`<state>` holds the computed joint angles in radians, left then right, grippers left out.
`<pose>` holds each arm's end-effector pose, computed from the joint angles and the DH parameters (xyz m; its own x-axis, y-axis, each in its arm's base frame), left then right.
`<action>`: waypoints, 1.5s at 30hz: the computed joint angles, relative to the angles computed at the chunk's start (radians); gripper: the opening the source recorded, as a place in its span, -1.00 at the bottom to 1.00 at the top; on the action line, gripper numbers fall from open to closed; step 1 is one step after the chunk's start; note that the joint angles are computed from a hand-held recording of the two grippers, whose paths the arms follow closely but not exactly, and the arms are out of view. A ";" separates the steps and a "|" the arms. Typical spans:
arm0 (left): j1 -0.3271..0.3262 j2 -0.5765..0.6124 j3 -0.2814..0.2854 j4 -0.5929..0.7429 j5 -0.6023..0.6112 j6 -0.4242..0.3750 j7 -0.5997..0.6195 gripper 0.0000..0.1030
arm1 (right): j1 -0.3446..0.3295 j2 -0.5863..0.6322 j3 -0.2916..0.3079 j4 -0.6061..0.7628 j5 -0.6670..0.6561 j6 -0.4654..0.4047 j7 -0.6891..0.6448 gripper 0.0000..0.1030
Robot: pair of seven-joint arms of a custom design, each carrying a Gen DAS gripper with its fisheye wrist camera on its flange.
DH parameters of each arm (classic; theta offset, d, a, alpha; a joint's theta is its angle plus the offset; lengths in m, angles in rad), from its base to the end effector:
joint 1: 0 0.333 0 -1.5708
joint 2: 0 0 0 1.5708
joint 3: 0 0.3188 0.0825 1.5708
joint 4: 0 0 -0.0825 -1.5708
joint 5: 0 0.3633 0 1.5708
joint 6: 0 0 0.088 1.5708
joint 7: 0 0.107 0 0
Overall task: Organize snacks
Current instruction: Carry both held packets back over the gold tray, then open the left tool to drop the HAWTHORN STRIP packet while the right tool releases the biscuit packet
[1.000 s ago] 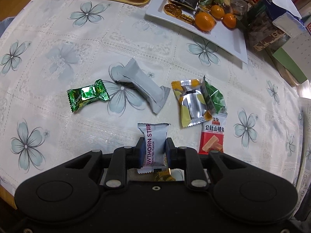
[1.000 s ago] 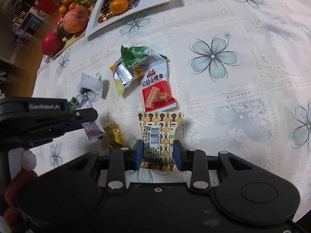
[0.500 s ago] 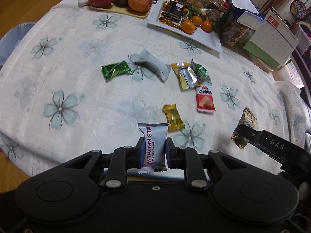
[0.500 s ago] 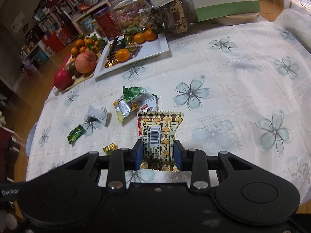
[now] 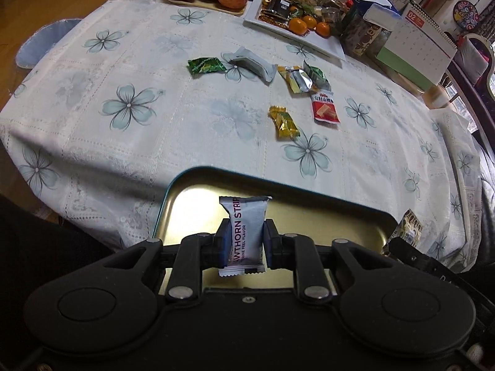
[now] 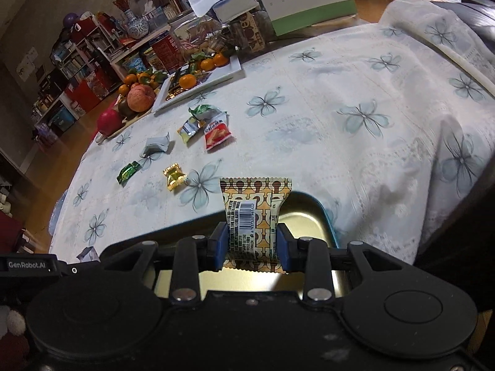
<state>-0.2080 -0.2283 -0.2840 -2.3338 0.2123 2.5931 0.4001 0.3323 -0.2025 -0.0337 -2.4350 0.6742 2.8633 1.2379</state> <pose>0.4286 -0.2417 0.4895 0.4133 -0.8585 0.3036 -0.7675 -0.5079 -0.3911 0.4698 0.1080 0.4594 0.1402 -0.9323 -0.3333 -0.8255 0.0758 -0.5593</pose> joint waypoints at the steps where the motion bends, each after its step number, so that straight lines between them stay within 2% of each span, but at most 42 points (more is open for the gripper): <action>1: -0.003 -0.007 -0.005 -0.011 -0.002 -0.004 -0.009 -0.47 | -0.009 -0.021 0.005 -0.027 -0.011 -0.003 0.021 -0.33; 6: -0.025 -0.043 -0.014 -0.059 -0.032 -0.014 -0.030 -0.47 | -0.030 -0.097 -0.002 -0.107 -0.076 -0.082 0.102 -0.33; 9: -0.041 -0.059 -0.010 -0.081 -0.070 -0.024 -0.024 -0.46 | -0.041 -0.130 0.005 -0.139 -0.127 -0.087 0.135 -0.33; 13: -0.049 -0.074 -0.015 -0.100 -0.099 -0.036 -0.027 -0.46 | -0.019 -0.171 -0.021 -0.170 -0.128 -0.108 0.132 -0.33; 18: -0.043 -0.070 -0.045 -0.080 -0.052 -0.117 -0.069 -0.46 | -0.007 -0.213 -0.023 -0.206 -0.152 -0.103 0.126 -0.32; 24: -0.054 -0.062 -0.051 -0.054 0.005 -0.164 -0.079 -0.45 | -0.011 -0.199 -0.016 -0.197 -0.195 -0.109 0.162 -0.32; 34: -0.064 -0.067 -0.037 -0.063 -0.010 -0.142 -0.060 -0.45 | -0.018 -0.190 -0.010 -0.191 -0.240 -0.123 0.197 -0.32; 45: -0.066 -0.053 -0.039 -0.050 -0.006 -0.160 -0.060 -0.45 | -0.003 -0.191 -0.021 -0.192 -0.227 -0.120 0.180 -0.28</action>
<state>-0.2737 -0.2817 -0.3228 -2.3840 0.2066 2.4331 0.3405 0.3293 -0.3932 -0.0551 -2.6269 0.4467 2.7437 1.4182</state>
